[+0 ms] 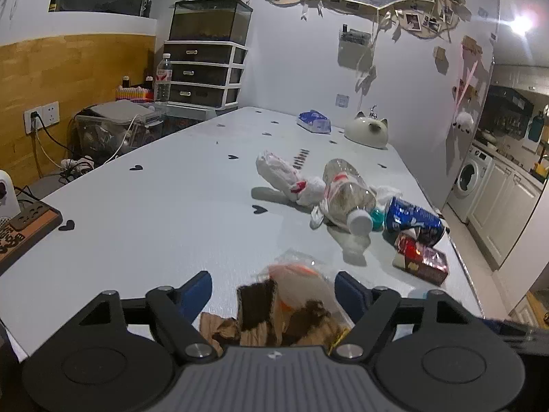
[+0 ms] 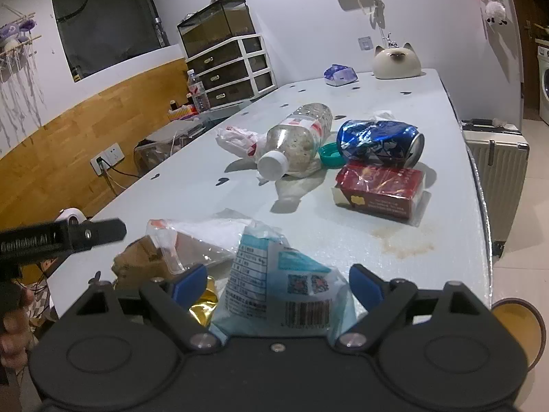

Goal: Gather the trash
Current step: 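Grasp the brown paper bag with the left tool while the right tool grasps the teal snack bag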

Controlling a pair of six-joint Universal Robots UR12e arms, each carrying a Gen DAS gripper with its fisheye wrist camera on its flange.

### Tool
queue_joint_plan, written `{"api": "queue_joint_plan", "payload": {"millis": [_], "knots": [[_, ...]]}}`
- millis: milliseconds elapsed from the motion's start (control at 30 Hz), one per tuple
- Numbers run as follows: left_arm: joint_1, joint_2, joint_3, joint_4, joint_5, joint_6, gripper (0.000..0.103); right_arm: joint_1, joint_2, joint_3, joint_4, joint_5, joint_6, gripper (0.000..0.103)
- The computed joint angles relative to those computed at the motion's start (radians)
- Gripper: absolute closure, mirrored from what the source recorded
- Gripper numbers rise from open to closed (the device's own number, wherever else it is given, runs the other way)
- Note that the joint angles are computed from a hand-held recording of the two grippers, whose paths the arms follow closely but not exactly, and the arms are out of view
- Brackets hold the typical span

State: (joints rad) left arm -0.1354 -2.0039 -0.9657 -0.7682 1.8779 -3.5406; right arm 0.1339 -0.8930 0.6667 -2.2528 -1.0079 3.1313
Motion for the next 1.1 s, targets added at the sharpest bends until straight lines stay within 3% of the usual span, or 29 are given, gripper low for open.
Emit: {"api": "queue_joint_plan", "payload": {"millis": [200, 500, 600, 667, 733, 933, 1100], "knots": [[0.027, -0.020, 0.067, -0.175, -0.067, -0.062, 0.044, 0.000, 0.003, -0.007, 0.025, 0.017, -0.029, 0.014], [0.026, -0.044, 0.103, -0.258, -0.083, -0.045, 0.045, 0.006, 0.022, -0.044, 0.080, 0.006, -0.049, 0.015], [0.020, -0.052, 0.115, -0.289, -0.069, -0.053, 0.046, 0.007, 0.019, -0.039, 0.098, 0.005, -0.066, 0.020], [0.018, -0.054, 0.115, -0.294, -0.069, -0.056, 0.052, 0.005, 0.014, -0.031, 0.098, 0.008, -0.072, 0.023], [0.016, -0.055, 0.117, -0.298, -0.065, -0.064, 0.066, 0.005, 0.008, -0.023, 0.099, 0.007, -0.082, 0.027], [0.010, -0.050, 0.109, -0.280, -0.054, -0.080, 0.072, 0.001, -0.015, 0.013, 0.083, 0.023, -0.124, 0.035], [-0.003, -0.040, 0.097, -0.240, -0.022, -0.073, 0.072, -0.006, -0.030, 0.036, 0.031, 0.028, -0.109, 0.036]]}}
